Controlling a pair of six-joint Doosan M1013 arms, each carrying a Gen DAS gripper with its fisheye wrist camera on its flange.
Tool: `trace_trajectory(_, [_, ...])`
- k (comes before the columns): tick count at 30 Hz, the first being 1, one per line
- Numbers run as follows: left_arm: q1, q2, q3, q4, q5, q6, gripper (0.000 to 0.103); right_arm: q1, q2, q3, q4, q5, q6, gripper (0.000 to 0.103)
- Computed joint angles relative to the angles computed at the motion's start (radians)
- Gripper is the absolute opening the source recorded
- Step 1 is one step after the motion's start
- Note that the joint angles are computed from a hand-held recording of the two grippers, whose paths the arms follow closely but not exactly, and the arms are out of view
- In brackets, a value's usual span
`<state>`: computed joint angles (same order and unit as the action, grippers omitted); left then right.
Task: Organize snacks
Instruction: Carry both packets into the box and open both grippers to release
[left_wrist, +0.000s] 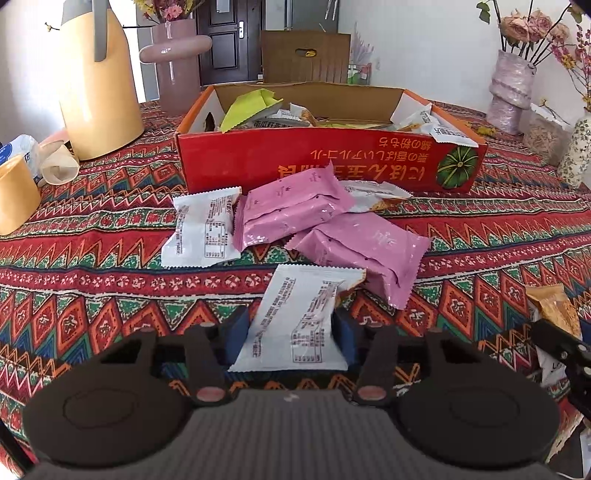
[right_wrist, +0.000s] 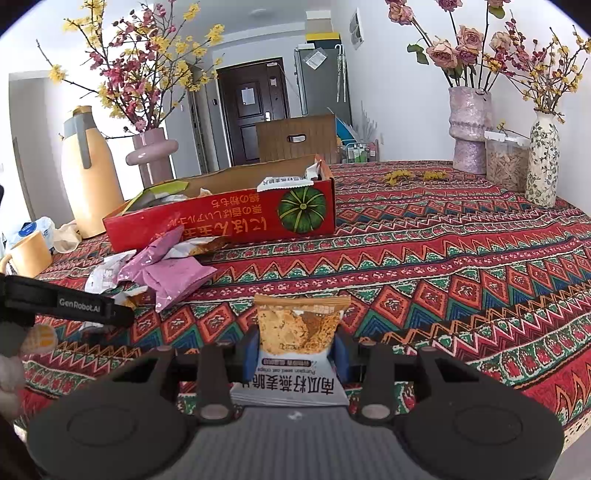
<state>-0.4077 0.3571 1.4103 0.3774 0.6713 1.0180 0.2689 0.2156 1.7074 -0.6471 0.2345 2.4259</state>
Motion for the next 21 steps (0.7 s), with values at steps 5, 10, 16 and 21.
trace_trajectory(5, [0.002, -0.011, 0.020, 0.008, -0.025, -0.007, 0.048, 0.000, 0.000, 0.001, -0.003, 0.000, 0.004, 0.039])
trace_trajectory(10, [0.004, -0.019, 0.033, 0.020, -0.038, -0.019, 0.047, 0.001, 0.001, 0.000, 0.002, 0.001, -0.003, 0.039])
trace_trajectory(16, [0.003, -0.035, 0.052, 0.044, -0.069, -0.037, 0.047, 0.005, 0.002, 0.001, -0.018, -0.002, 0.015, 0.039])
trace_trajectory(21, [0.001, -0.054, 0.066, 0.078, -0.106, -0.060, 0.047, 0.007, 0.002, -0.001, -0.035, -0.003, 0.025, 0.039])
